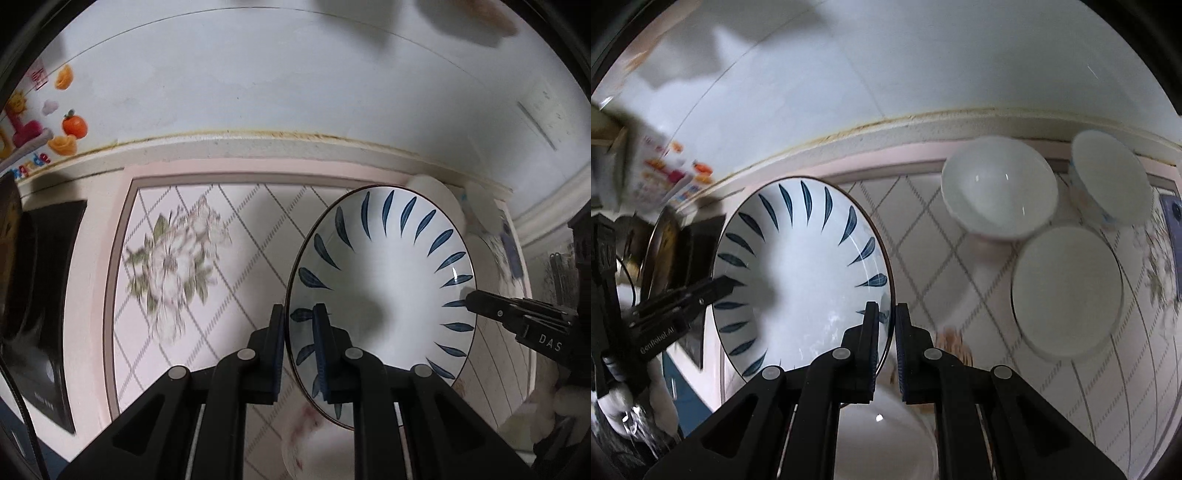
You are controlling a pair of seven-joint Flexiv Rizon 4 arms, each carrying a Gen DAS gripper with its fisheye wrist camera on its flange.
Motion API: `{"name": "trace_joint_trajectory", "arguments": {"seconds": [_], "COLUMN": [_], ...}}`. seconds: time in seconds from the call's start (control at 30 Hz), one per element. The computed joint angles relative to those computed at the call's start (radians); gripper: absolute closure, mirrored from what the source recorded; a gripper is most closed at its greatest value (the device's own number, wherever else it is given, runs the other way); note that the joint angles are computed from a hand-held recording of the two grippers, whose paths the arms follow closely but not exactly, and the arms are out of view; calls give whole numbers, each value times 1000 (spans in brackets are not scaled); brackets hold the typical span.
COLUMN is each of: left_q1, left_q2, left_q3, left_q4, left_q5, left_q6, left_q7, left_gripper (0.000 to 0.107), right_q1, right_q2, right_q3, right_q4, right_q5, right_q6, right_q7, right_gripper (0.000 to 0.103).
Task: Organize plates and bowls
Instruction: 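Lower the blue-striped plate onto the plate stack with both tools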
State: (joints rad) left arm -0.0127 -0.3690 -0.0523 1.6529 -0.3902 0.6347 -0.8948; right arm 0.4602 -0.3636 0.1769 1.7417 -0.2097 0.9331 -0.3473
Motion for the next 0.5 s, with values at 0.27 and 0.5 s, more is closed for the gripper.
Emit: {"name": "trace_joint_trajectory", "arguments": {"seconds": [0.27,0.5], "left_q1": [1,-12], "left_q2": [134,184], "left_q3": [31,55], "left_q4": [196,311], "left_q5": [-19,29], "left_q6": [3,35], "left_q7": [29,-17], "left_gripper": [94,94], "right_q1": [37,49], "right_q2": [131,149], "right_q3": [63,102], "right_q4": [153,243], "right_q5": [29,102], "right_q6": [9,80], "right_q7": [47,33], "right_gripper": [93,93]}}
